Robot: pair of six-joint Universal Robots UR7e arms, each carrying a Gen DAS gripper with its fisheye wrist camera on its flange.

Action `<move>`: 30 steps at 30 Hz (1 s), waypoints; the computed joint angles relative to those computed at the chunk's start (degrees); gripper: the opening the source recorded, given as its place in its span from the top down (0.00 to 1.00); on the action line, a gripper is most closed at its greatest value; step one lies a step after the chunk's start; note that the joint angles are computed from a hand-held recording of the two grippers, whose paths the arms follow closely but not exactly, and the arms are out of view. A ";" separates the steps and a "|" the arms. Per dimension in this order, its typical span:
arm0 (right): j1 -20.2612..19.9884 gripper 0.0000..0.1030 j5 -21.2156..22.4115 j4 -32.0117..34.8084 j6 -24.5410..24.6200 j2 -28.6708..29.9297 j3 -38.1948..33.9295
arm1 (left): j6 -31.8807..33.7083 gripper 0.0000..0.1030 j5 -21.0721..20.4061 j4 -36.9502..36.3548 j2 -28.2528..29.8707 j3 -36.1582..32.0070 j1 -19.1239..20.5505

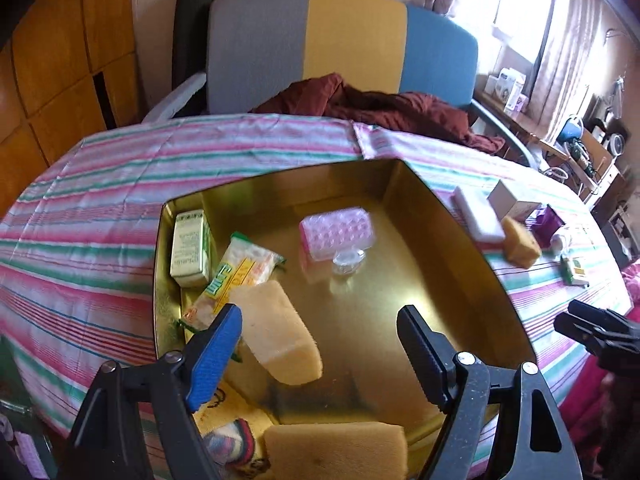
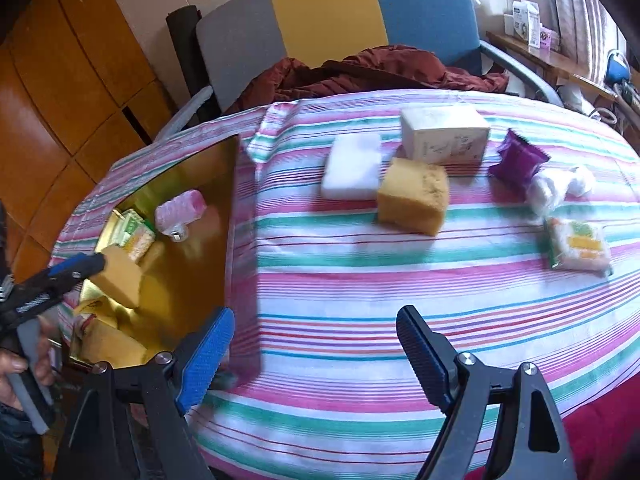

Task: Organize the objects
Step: 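Move both grippers back over the remaining items on the cloth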

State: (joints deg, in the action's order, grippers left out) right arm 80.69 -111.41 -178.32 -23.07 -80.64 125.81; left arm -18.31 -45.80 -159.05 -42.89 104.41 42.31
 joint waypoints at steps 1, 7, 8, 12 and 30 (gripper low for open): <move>-0.23 0.18 -0.50 0.07 -0.43 -0.24 -0.30 | 0.33 0.21 -0.09 -0.14 0.14 -0.20 -0.22; -1.92 0.18 -2.84 2.17 0.18 -2.39 -3.61 | 2.54 0.21 -2.30 -0.53 1.66 -1.48 -1.60; -2.16 0.18 -3.65 2.26 0.28 -2.69 -4.53 | 2.93 0.21 -2.89 -0.20 2.23 -2.02 -1.83; -3.38 0.18 -5.28 2.34 0.85 -3.45 -7.90 | 4.23 0.21 -4.71 0.89 4.53 -4.20 -2.63; -12.73 0.18 2.30 10.81 9.73 -2.95 -16.05 | 6.43 0.21 -7.63 16.78 22.68 -32.77 -3.17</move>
State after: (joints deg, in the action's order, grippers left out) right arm 67.96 -109.11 -167.51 -13.34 -83.59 109.76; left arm -11.88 -53.43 -142.27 -20.21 71.64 39.15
